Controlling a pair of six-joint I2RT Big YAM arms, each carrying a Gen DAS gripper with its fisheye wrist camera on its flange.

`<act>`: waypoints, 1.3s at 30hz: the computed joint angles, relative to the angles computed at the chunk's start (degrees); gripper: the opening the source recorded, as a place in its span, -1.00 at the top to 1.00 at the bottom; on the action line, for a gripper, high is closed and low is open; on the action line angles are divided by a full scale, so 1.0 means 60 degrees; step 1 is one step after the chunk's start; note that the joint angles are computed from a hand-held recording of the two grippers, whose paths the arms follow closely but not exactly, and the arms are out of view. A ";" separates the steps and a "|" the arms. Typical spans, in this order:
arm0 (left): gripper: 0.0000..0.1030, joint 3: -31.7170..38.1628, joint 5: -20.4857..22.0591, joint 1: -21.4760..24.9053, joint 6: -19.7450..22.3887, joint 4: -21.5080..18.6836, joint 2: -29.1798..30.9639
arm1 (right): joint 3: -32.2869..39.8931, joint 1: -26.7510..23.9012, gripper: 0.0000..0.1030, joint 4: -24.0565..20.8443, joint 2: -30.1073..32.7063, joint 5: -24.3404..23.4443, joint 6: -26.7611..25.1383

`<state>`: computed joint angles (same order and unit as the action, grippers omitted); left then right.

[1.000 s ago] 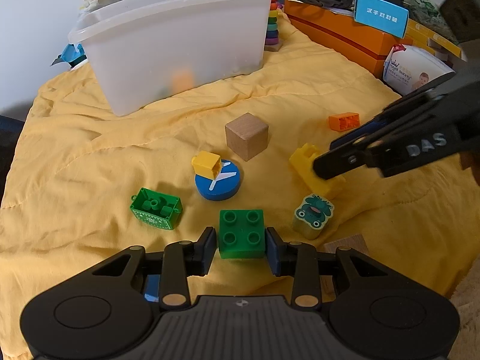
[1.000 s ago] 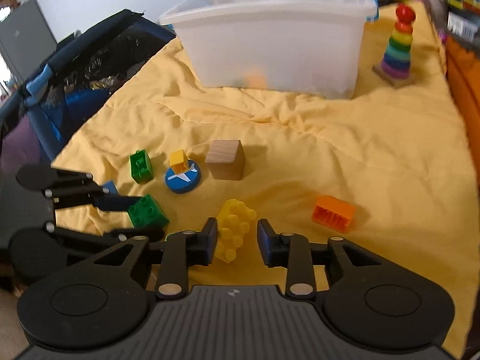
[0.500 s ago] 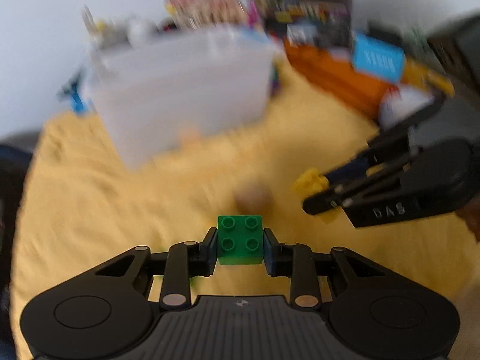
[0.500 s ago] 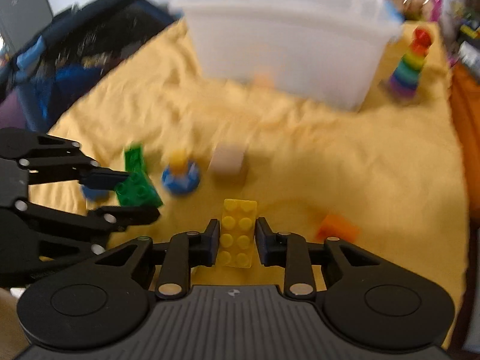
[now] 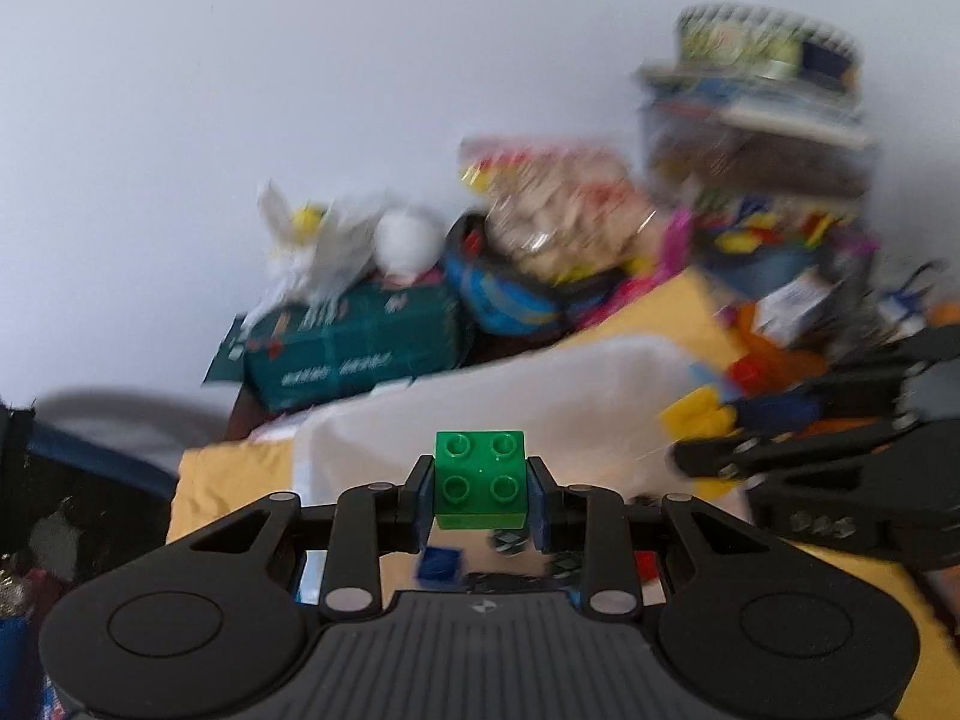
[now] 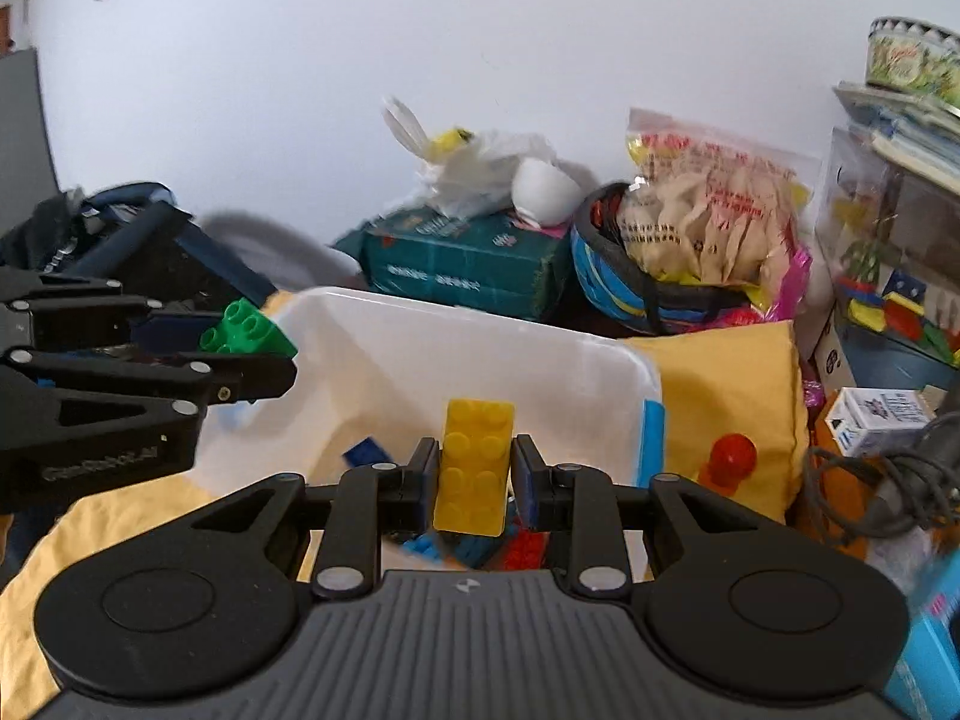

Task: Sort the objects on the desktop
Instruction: 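Carry the green and yellow bricks over the white bin and open both tools, then grasp the blue Duplo brick with the left tool while the right tool grasps the red cube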

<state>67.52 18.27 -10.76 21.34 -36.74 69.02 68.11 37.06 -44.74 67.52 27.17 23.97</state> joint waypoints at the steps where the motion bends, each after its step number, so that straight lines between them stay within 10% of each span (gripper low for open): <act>1: 0.35 0.0034 -0.0337 -0.0081 0.0047 -0.0031 0.0234 | 0.0127 -0.0139 0.44 -0.0077 0.0245 -0.0050 0.0014; 4: 0.27 0.0284 -0.0752 -0.0103 -0.0300 -0.0640 0.0817 | 0.0219 -0.0476 0.37 -0.0246 0.0774 -0.0437 0.0218; 17: -0.57 -0.1081 0.0520 0.1083 -0.0142 0.0873 -0.1574 | -0.0123 0.0338 0.04 -0.0098 -0.0302 0.0352 -0.0049; 24: -0.58 -0.2002 0.2036 0.2589 0.0766 -0.1740 -0.2613 | -0.1395 0.1773 -0.20 -0.0316 -0.1564 0.0588 0.0419; 30: -0.58 -0.3139 0.2540 0.3896 0.3561 -0.4506 -0.3314 | -0.2643 0.3272 -0.01 -0.1427 -0.2010 -0.0100 0.2190; 33: -0.57 -0.3637 0.1986 0.3979 0.4381 -0.5142 -0.3633 | -0.3126 0.3853 0.29 -0.1845 -0.1844 -0.0819 0.2999; 39: -0.53 -0.4216 0.1235 0.3725 0.4927 -0.5095 -0.4330 | -0.3381 0.4753 0.28 -0.2014 -0.1414 -0.0900 0.3508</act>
<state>42.23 25.68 11.59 50.91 -67.31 43.03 47.82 65.58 -56.82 59.03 21.76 45.02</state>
